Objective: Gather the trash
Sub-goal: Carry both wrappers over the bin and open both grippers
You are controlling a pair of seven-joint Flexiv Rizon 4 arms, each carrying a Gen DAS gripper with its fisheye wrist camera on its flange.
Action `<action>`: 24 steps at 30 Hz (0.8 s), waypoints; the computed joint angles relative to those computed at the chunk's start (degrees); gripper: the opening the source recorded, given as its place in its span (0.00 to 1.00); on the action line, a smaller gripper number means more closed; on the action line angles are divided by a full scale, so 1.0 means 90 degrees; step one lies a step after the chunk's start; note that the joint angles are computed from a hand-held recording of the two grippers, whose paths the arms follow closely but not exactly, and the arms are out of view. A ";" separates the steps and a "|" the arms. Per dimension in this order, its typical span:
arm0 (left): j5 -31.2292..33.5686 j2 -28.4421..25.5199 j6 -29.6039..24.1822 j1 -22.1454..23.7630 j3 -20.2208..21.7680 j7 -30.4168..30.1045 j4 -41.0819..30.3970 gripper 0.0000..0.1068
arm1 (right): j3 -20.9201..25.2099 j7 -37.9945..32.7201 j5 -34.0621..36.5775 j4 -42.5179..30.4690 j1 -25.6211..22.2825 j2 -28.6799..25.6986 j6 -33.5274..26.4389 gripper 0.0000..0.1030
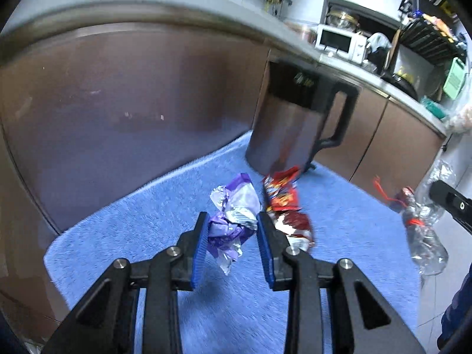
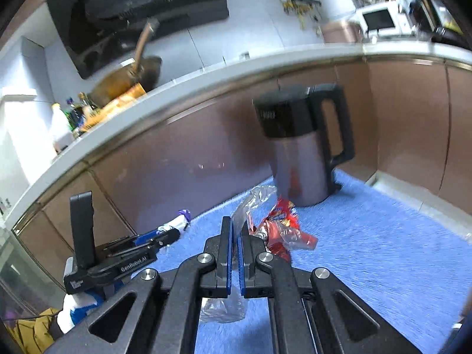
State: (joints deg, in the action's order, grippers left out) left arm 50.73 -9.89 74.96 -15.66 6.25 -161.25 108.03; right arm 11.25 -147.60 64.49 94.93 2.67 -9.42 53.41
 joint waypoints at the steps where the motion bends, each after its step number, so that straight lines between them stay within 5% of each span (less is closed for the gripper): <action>1: 0.0109 0.0139 -0.0101 -0.0097 0.0004 -0.0095 0.0016 0.28 | 0.0000 -0.0055 0.0063 0.0075 -0.0060 0.0136 -0.0013 0.03; 8: 0.0595 0.0748 -0.0769 -0.0265 -0.0696 -0.0504 -0.0141 0.28 | -0.0662 -0.0668 0.0757 0.0915 -0.0349 0.1378 -0.0370 0.03; 13: 0.0604 0.0442 -0.0992 -0.0564 -0.1209 -0.0487 -0.0601 0.28 | -0.1359 -0.0929 0.0964 0.1496 -0.0481 0.1922 -0.0398 0.03; 19: -0.0065 -0.0979 -0.0847 -0.1124 -0.1595 0.0507 -0.1809 0.28 | -0.1945 -0.0877 0.0715 0.1925 -0.0879 0.1933 -0.0013 0.04; 24: -0.0936 -0.2435 -0.0982 -0.1414 -0.2071 0.1918 -0.3143 0.28 | -0.2115 -0.0714 0.0426 0.1962 -0.1272 0.1324 0.0605 0.04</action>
State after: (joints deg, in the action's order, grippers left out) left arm 42.31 -31.80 66.12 -28.38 -12.38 -143.99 79.74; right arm -7.78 -154.03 68.32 112.59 -8.78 2.50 58.86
